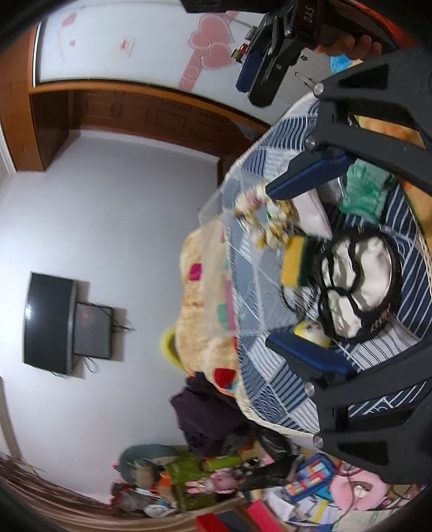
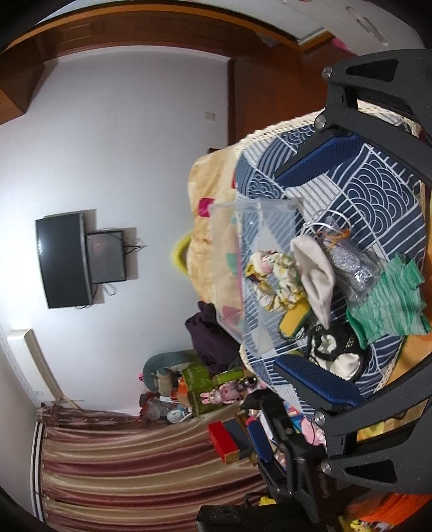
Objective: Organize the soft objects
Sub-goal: 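Grasp the yellow felt ball with the left tool while the right tool grasps the floral scrunchie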
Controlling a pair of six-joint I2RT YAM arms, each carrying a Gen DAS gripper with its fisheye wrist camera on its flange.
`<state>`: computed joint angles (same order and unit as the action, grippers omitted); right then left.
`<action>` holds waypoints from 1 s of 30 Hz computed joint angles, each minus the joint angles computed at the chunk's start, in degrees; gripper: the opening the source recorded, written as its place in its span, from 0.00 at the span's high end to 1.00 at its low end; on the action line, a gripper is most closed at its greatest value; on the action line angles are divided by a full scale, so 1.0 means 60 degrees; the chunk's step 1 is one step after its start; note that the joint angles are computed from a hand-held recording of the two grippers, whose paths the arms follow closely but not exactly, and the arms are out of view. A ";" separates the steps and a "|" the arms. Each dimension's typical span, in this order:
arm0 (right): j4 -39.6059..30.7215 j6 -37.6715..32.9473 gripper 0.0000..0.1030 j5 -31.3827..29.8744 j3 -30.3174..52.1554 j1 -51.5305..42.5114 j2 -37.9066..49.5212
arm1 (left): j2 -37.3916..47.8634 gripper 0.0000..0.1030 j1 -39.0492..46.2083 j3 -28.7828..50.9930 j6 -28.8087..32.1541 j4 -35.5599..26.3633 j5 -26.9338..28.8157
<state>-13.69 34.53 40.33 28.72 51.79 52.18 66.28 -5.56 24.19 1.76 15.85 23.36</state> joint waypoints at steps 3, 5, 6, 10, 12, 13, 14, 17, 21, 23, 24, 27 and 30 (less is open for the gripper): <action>0.0319 -0.0124 0.19 -0.0888 -0.0176 -0.0665 0.0225 | 0.0697 0.26 0.0175 0.0189 0.0122 0.0257 -0.0270; 0.0532 -0.0233 0.24 -0.1367 -0.0255 -0.1006 0.0387 | 0.1217 0.29 0.0250 0.0384 0.0209 0.0418 -0.0445; 0.0618 -0.0269 0.27 -0.1596 -0.0273 -0.1158 0.0484 | 0.1532 0.29 0.0274 0.0546 0.0275 0.0443 -0.0554; 0.1197 -0.0650 0.38 -0.2737 -0.0246 -0.1997 0.1054 | 0.2908 0.37 0.0340 0.1321 0.0399 0.0492 -0.0890; 0.1471 -0.0837 0.39 -0.3167 -0.0120 -0.2363 0.1390 | 0.3738 0.44 0.0389 0.1874 0.0324 0.0346 -0.0950; 0.1626 -0.0945 0.40 -0.3383 -0.0044 -0.2557 0.1614 | 0.4063 0.48 0.0401 0.2126 0.0264 0.0220 -0.0923; 0.1740 -0.1020 0.40 -0.3523 0.0020 -0.2679 0.1807 | 0.4374 0.51 0.0448 0.2341 0.0244 0.0142 -0.0849; 0.1988 -0.1209 0.47 -0.4197 0.0411 -0.3202 0.2668 | 0.5103 0.53 0.0456 0.2743 0.0260 0.0090 -0.0897; 0.2287 -0.1134 0.49 -0.4999 0.0746 -0.3677 0.3691 | 0.5806 0.53 0.0379 0.3065 0.0288 -0.0020 -0.1041; 0.2441 -0.1160 0.52 -0.5324 0.0789 -0.3841 0.4020 | 0.6168 0.53 0.0380 0.3280 0.0229 -0.0099 -0.1005; 0.2490 -0.1152 0.57 -0.5382 0.0803 -0.3863 0.4134 | 0.6248 0.53 0.0405 0.3356 0.0211 -0.0228 -0.0951; 0.2689 -0.1142 0.76 -0.5565 0.0656 -0.3938 0.4102 | 0.6506 0.63 0.0480 0.3470 0.0199 -0.0221 -0.0717; 0.2945 -0.1130 0.86 -0.5584 0.0402 -0.4029 0.3844 | 0.6303 0.63 0.0511 0.3200 0.0238 0.0089 -0.0697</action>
<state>3.98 27.76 6.82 31.13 27.61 75.24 104.10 -2.49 43.38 3.19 16.38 19.18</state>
